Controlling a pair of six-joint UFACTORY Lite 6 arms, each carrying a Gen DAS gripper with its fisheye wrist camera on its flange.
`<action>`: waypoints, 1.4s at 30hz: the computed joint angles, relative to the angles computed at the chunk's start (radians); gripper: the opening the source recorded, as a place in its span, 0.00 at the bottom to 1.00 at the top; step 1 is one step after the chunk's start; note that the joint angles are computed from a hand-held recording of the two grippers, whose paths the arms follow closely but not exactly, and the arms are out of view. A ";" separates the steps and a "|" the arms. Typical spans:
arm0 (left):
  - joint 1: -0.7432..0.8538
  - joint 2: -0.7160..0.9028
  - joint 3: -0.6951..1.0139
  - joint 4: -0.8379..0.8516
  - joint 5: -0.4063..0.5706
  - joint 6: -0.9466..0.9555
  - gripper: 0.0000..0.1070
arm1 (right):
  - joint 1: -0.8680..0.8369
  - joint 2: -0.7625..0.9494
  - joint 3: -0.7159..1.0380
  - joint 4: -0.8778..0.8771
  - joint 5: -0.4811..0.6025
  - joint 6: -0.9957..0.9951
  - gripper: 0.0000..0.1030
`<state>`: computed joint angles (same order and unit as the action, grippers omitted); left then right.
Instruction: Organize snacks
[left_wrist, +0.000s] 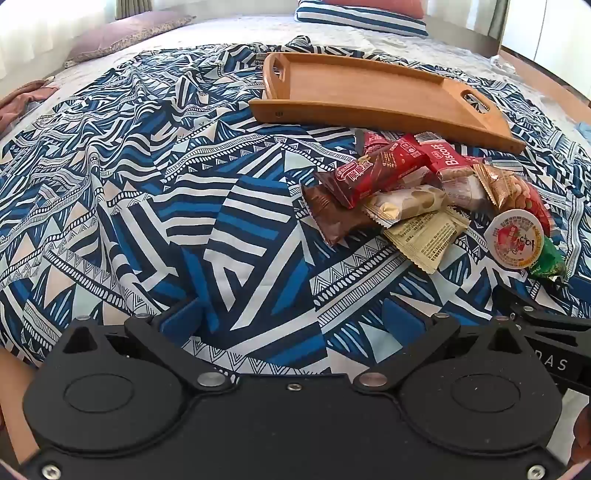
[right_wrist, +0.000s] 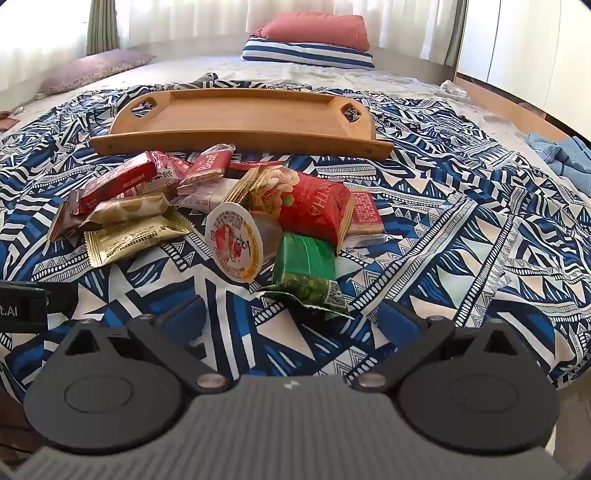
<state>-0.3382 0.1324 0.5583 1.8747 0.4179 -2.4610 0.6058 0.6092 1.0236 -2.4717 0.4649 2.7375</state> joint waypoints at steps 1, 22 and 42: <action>0.000 0.000 0.000 0.001 -0.001 -0.001 0.96 | 0.002 0.000 0.003 0.024 -0.001 -0.030 1.00; -0.009 -0.005 -0.008 0.007 0.004 -0.018 0.96 | 0.003 -0.002 -0.001 0.018 0.002 -0.020 1.00; -0.013 -0.005 -0.005 0.002 0.008 -0.015 0.96 | 0.007 -0.004 -0.006 0.020 0.007 -0.021 1.00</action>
